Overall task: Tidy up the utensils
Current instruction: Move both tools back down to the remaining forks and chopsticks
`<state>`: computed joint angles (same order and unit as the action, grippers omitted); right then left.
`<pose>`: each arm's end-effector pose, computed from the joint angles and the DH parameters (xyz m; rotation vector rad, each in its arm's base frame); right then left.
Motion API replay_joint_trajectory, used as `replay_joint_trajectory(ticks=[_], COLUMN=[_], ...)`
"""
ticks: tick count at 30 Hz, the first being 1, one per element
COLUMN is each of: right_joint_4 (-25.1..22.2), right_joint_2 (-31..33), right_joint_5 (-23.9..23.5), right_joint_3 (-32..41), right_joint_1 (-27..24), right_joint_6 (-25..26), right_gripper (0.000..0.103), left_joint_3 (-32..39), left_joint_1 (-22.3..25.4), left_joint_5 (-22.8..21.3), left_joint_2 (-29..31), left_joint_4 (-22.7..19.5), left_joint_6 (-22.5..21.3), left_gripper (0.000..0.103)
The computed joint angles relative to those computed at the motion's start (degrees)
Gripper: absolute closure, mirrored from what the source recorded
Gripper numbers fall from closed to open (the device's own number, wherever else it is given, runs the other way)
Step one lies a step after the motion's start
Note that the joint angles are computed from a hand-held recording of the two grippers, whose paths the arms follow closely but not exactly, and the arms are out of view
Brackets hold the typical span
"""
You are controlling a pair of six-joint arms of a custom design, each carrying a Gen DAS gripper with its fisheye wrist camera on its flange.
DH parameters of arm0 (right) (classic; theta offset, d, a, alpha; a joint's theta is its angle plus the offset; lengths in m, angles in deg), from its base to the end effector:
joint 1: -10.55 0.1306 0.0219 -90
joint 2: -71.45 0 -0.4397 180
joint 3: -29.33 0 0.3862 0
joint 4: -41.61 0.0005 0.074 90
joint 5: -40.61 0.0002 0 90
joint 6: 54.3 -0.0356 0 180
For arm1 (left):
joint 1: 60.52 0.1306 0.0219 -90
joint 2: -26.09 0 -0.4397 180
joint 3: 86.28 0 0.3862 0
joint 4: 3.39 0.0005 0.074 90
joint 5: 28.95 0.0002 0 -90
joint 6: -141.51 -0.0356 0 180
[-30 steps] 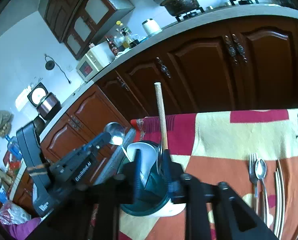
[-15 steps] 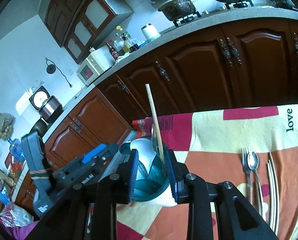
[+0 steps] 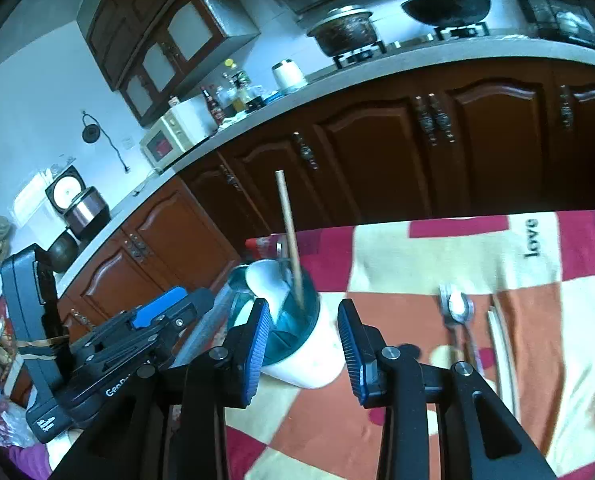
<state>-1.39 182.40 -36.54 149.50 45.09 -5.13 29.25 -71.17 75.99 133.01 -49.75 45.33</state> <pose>0.5407 0.3619 0.5425 0.2512 2.1756 0.5190 0.6049 -0.1236 0.5426 0.4660 2.1746 -0.3332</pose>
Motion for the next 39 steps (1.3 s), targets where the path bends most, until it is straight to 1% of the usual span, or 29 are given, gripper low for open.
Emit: replay_joint_trajectory(ticks=[5, 8, 9, 12, 16, 20, 25, 26, 30, 32, 34, 38, 39], right_joint_4=[-0.9, -0.7, -0.8, -0.9, -1.3, -1.3, -1.4, -1.3, -1.5, -2.3, -3.6, -7.9, -6.6], right_joint_2=[-3.9, -6.6, -7.4, -9.7, -11.8, -12.3, -10.1, -9.3, -6.1, -4.0, -1.7, 2.5, 2.6], right_joint_5=[3.5, 4.9, 5.5, 6.6, 6.9, 5.3, 1.2, -0.1, -2.9, -4.3, -5.1, -5.1, -5.4], right_joint_3=[-5.1, -8.8, -10.0, -13.7, -17.9, -21.3, -22.8, -22.7, -21.5, -20.0, -18.1, -14.1, -14.4], right_joint_1=[0.3, 0.3, 0.2, -0.3, -1.3, -2.8, -5.7, -6.6, -9.3, -10.4, -11.3, -12.1, -12.3], right_joint_6=[-0.6, -1.7, -2.1, -3.2, -4.8, -5.8, -4.2, -3.9, -2.2, -1.0, 0.8, 3.3, 3.8], right_gripper=[0.069, 0.067, 0.065, 0.065, 0.065, 0.065, 0.072, 0.076, 0.081, 0.082, 0.083, 0.086, 0.087], left_joint_3=[-2.5, -3.2, -3.2, -3.5, -3.5, -3.6, -2.6, -2.2, -0.8, 0.1, 0.8, 2.5, 3.0], left_joint_1=[-2.3, -3.9, -4.2, -5.3, -6.8, -8.3, -9.5, -9.7, -10.3, -10.6, -10.9, -11.6, -11.7], left_joint_5=[0.4, 0.6, 0.8, 1.8, 3.7, 3.8, 2.7, 2.8, 1.8, 1.3, 1.1, 0.4, 0.2], left_joint_2=[-2.1, -2.7, -2.7, -2.6, -1.8, -0.4, 2.0, 2.6, 4.5, 5.6, 6.5, 8.4, 9.0], left_joint_4=[-0.1, -0.5, -0.8, -2.0, -4.6, -7.0, -9.0, -9.6, -10.6, -10.9, -11.3, -12.0, -12.3], left_joint_6=[-1.1, -1.6, -1.7, -1.7, -1.3, -1.4, -0.9, -0.6, -0.1, 0.2, 0.6, 1.4, 1.6], left_gripper=[0.059, 0.059, 0.059, 0.059, 0.059, 0.059, 0.059, 0.059, 0.059, 0.059, 0.059, 0.059, 0.059])
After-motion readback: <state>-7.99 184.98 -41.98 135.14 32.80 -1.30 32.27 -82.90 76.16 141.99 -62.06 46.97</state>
